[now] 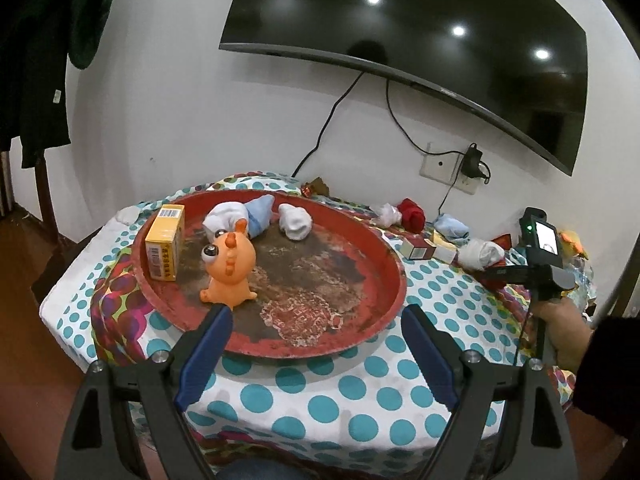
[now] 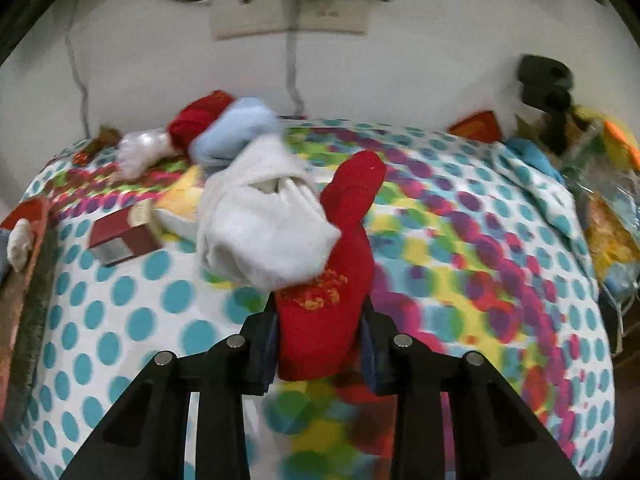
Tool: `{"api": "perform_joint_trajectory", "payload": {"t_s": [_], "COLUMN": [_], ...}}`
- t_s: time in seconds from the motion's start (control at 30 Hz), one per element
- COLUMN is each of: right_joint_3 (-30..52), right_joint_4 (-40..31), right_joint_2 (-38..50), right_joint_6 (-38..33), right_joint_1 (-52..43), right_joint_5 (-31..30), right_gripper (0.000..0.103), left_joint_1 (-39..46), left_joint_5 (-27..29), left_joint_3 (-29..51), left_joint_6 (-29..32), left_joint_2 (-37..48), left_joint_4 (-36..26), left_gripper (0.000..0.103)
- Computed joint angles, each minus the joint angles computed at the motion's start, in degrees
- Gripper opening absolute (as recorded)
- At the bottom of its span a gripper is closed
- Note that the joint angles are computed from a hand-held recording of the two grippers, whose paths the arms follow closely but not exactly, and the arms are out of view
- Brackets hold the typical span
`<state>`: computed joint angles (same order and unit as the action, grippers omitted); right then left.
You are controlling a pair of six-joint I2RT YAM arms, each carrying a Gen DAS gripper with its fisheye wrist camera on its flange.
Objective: Organize objects
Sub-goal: 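Grasp the red sock with the right gripper, then carry the red sock onto the red tray and release it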
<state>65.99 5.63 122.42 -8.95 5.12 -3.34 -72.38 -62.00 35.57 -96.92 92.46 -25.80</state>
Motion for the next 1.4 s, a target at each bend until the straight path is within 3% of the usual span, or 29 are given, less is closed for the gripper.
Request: {"api": "perform_joint_trajectory", "payload": {"t_s": [0.5,1.23,1.4], "right_joint_3": [1.11,-4.13,-6.26], "right_joint_4": [-2.01,-2.11,-1.44], "right_joint_2": [-3.36,-12.76,-14.17], "right_joint_6": [-3.32,1.97,1.88], "right_joint_1": [-7.49,0.9,3.12], "right_joint_5": [-0.3,4.87,5.73], "right_gripper": [0.03,0.031,0.031], "left_joint_1": [-1.11,-3.63,-3.14], "left_joint_5": [0.21,0.32,1.46], "left_joint_3": [5.4,11.17,11.05], "left_joint_6": [-0.94,-1.25,-0.1], "left_joint_2": [4.02,8.48,8.76], "left_joint_4": [-5.59,-10.97,-9.78], "left_gripper": [0.088,0.088,0.088]}}
